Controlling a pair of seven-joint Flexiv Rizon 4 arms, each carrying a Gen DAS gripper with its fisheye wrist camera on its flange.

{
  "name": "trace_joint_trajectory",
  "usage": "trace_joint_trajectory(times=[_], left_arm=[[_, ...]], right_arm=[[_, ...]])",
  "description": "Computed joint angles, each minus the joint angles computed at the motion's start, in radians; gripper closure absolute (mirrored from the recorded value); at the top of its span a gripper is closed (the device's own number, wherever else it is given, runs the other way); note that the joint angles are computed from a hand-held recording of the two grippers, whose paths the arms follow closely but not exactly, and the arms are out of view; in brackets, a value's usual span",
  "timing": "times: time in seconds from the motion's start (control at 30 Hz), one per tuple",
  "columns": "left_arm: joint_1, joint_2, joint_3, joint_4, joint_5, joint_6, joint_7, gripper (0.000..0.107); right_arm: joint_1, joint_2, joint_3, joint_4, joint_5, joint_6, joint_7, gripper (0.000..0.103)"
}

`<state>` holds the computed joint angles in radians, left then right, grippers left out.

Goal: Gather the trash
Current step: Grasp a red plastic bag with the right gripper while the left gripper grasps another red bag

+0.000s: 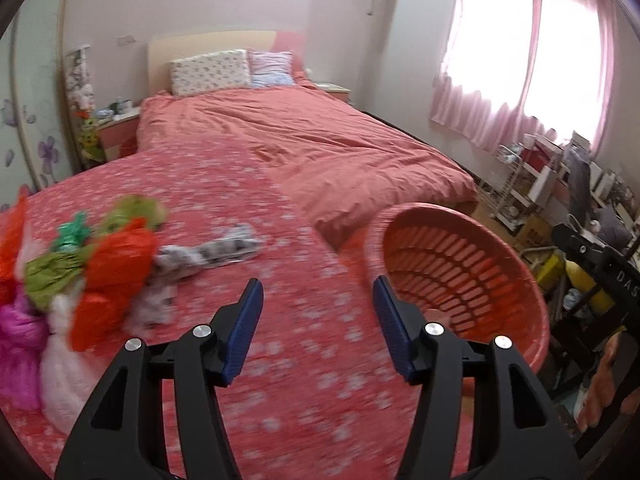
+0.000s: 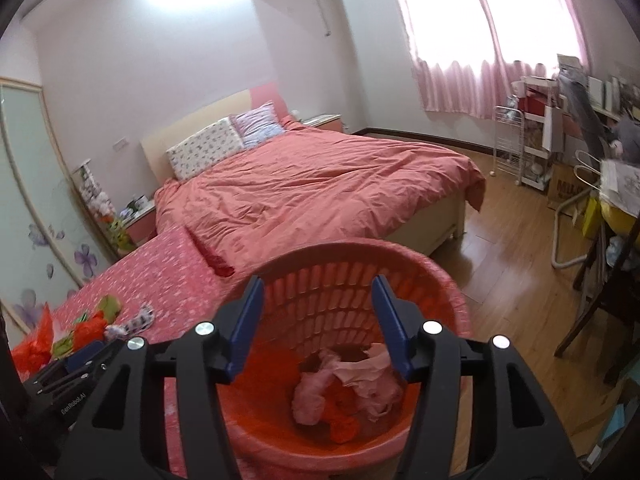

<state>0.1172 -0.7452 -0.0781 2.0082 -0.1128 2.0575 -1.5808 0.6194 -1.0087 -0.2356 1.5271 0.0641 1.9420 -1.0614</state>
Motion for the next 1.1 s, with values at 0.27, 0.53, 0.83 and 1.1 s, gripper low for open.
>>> trace_joint_trajectory(times=[0.27,0.53,0.83,1.1], left_arm=[[0.008,0.070,0.112,0.171,-0.043,0.141,-0.023,0.049],[0.090,0.121,0.166,0.315,-0.049,0.251,-0.040,0.046],[0.218,0.132,0.162,0.367,0.008,0.277,-0.100,0.046],[0.313,0.133,0.164,0.412,0.089,0.322,-0.171,0.042]], right_arm=[[0.034,0.007,0.087,-0.029,-0.109,-0.038,-0.044,0.048],[0.051,-0.047,0.233,-0.155,-0.273,-0.147,-0.053,0.048],[0.117,-0.155,0.253,-0.376,-0.363,-0.313,0.018,0.048],[0.171,-0.246,0.190,-0.534,-0.428,-0.480,0.103,0.066]])
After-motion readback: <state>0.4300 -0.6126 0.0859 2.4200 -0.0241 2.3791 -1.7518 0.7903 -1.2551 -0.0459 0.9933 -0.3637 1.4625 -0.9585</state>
